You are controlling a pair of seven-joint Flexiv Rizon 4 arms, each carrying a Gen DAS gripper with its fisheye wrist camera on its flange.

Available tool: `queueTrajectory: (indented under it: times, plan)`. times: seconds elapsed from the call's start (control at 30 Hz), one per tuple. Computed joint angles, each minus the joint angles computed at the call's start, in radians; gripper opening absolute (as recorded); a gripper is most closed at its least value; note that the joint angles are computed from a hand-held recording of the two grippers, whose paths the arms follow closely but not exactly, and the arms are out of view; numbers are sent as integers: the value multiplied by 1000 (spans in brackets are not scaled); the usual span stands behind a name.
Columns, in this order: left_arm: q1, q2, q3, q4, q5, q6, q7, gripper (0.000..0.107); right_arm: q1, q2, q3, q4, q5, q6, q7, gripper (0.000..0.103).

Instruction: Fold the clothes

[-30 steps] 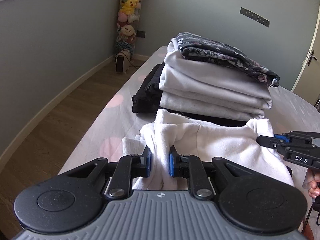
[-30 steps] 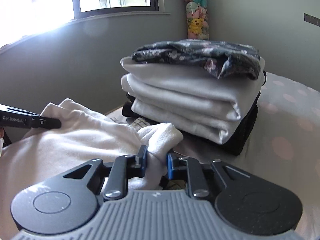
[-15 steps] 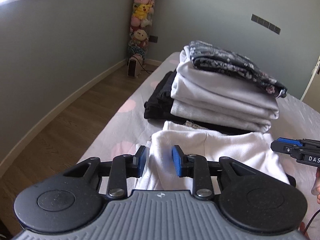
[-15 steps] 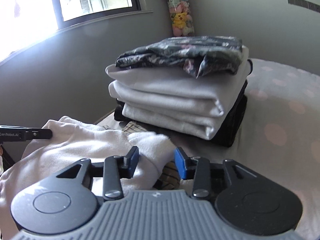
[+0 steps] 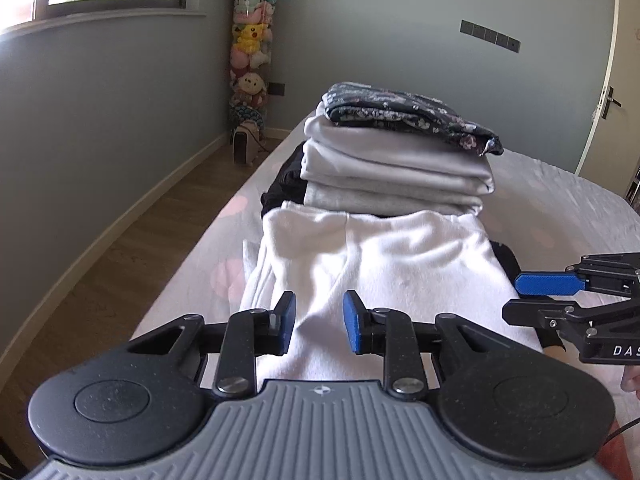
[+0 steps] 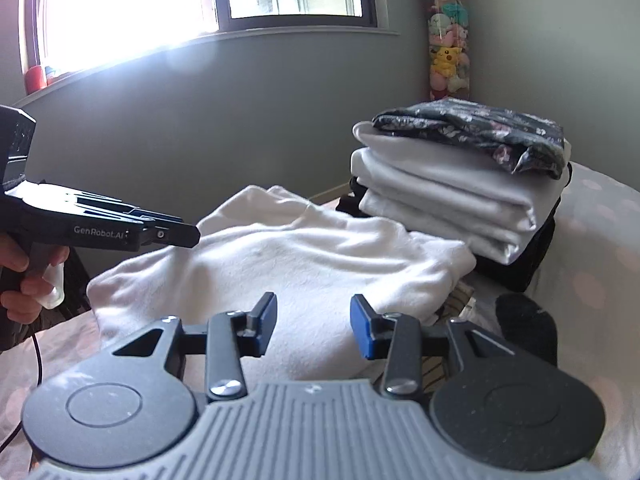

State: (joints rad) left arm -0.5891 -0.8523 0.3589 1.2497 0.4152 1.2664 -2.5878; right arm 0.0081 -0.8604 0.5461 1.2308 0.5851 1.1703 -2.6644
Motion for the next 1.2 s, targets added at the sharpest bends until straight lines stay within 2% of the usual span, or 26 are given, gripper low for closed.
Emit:
queueTrajectory:
  times: [0.13,0.37,0.47,0.57,0.63,0.77,0.83,0.9,1.0,1.07,1.2]
  plan:
    - [45,-27,-45,25,-50,68,-2,29,39,-35,-51,-18,-50,-20,50,44]
    - [49,-46,-40,41,-139,100,35,30,64,-78,-74,-68,-106,-57,126,44]
    - [22,-32,-20,32,-159,39,52,30,69,-64,-89,-74,-121,-92,188,45]
    - [-26,-9,18,11,-138,-58,14,30,72,-44,-105,-79,-127,-135,256,48]
    - [-58,12,39,1,-97,-117,-19,30,67,-11,-109,-58,-120,-139,283,65]
    - [-113,65,55,-2,-11,-199,-81,30,26,63,-77,12,-82,-98,223,69]
    - [-149,91,68,-9,40,-246,-119,31,1,115,-59,65,-54,-64,180,76]
    - [-180,119,74,-11,90,-284,-155,37,-23,164,-42,112,-26,-38,133,81]
    - [-227,156,78,-15,169,-327,-218,54,-43,239,-29,194,10,30,60,89]
    - [-260,180,78,-17,223,-363,-250,55,-74,287,-5,242,61,62,20,91]
    - [-323,209,67,-47,308,-484,-303,70,-122,379,20,317,172,99,-50,95]
